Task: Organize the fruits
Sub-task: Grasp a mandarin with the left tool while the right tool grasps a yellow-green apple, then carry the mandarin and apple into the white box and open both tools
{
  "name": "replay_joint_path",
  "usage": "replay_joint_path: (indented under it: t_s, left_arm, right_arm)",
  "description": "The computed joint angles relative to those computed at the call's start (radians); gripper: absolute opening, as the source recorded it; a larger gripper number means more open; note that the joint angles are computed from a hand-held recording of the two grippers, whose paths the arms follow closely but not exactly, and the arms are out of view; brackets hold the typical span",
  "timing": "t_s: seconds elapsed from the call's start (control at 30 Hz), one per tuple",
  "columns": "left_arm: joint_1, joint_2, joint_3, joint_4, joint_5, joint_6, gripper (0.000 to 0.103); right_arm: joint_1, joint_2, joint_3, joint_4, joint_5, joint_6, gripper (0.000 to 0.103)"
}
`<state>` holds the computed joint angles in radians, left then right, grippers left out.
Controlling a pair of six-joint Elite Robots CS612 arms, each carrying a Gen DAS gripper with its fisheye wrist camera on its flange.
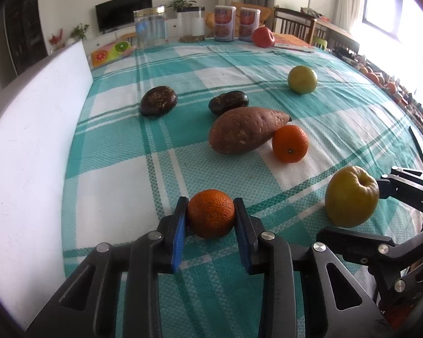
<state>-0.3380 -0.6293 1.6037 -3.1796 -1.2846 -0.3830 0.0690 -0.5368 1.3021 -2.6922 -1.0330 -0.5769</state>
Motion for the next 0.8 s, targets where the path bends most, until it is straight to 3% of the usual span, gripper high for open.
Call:
replay_joint_path:
  t_s: [0.03,0.23,0.37,0.5,0.6,0.67,0.73,0.8]
  left_arm:
    - [-0.001,-0.001,0.001,0.001,0.001,0.0,0.03]
    - [-0.004,-0.02,0.032,-0.07,-0.042,-0.017,0.028]
    - [-0.007,-0.04,0.062,-0.138,-0.073,-0.005,0.028]
    - [0.004,-0.075,0.103,-0.182,-0.172,-0.039,0.028]
    - [0.026,-0.123,0.156,-0.207,-0.279,-0.122,0.028]
    - [0.043,-0.158,0.199,-0.24,-0.318,-0.183,0.028]
    - [0.055,-0.196,0.247,-0.283,-0.291,-0.224,0.028]
    - [0.064,-0.232,0.287,-0.292,-0.213,-0.248,0.028]
  right_arm:
    - [0.002,0.001,0.001,-0.016,-0.015,0.004,0.049]
    - [-0.051,0.01,-0.022,0.083,0.169,0.121,0.048]
    - [-0.074,0.009,-0.009,0.074,0.281,0.154,0.048]
    - [-0.067,0.001,0.008,0.062,0.275,0.13,0.048]
    - [-0.057,-0.008,0.016,0.066,0.25,0.12,0.048]
    - [-0.052,-0.02,0.017,0.122,0.28,0.126,0.048]
    - [-0.038,-0.042,0.028,0.182,0.329,0.076,0.048]
    - [-0.01,-0.073,0.042,0.225,0.351,-0.006,0.049]
